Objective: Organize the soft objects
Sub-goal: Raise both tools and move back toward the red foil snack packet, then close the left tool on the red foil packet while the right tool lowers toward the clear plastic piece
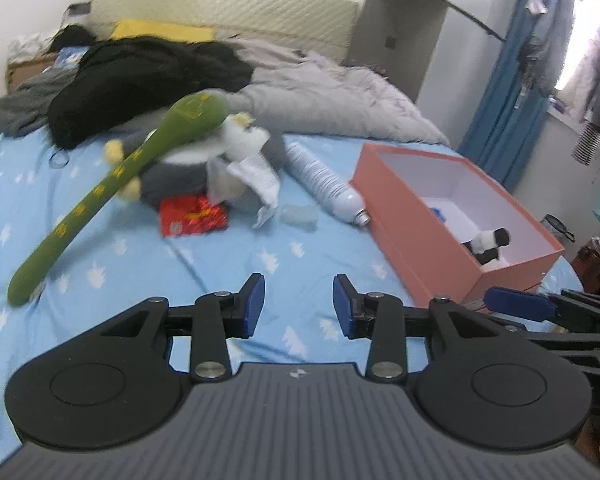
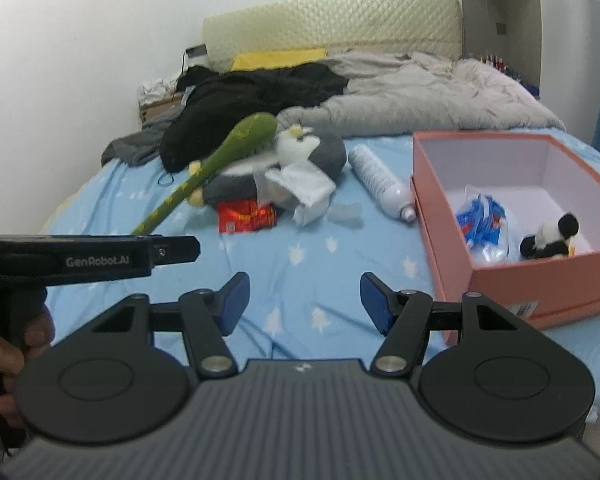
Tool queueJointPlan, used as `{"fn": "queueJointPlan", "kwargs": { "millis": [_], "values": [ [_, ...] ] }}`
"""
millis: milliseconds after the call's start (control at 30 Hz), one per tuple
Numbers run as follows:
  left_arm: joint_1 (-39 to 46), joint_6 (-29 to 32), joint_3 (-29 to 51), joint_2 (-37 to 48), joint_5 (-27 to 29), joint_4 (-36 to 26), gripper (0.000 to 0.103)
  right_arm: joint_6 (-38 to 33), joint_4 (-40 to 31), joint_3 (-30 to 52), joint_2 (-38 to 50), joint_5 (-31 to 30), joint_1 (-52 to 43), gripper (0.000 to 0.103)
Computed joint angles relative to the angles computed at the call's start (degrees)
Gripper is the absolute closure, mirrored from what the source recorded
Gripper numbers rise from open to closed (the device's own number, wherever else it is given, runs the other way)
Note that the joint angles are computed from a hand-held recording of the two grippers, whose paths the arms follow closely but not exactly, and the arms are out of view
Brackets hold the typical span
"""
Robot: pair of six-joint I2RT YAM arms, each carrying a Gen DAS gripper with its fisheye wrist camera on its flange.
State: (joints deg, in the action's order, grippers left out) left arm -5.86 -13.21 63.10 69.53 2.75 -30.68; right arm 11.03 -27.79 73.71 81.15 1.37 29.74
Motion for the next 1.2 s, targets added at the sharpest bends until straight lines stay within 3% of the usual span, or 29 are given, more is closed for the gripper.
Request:
{"fn": "queueJointPlan", "kwargs": {
  "millis": [300,600,1000,1100,1200],
  "values": [
    [3.5,-1.6,-3.3,3.9,0.8,4.6,0.055,-0.6,0.3,1.7,5.1,-0.3,-0.4,0.039],
    [7.7,-1.6,0.5,17.7,2.9,12.1,0.053,-1.9,2.3,10.6,18.0,-1.2,-1.3,0.039],
    [9.4,-3.8,19.1,41.5,2.1,17.3,0.052,-4.5,0.2,33.8,40.7,-1.2,-4.0,0.039],
    [9.5,-4.1,24.2,46.9,1.1,17.3,0.044,-4.7,-1.8,40.6,46.4,-2.2,-4.9,0.035],
    [9.7,-4.0,28.8,51.6,1.0,17.6,0.043,-4.3,-3.9,48.2,52.2,-2.6,-5.5,0.035]
  ]
}}
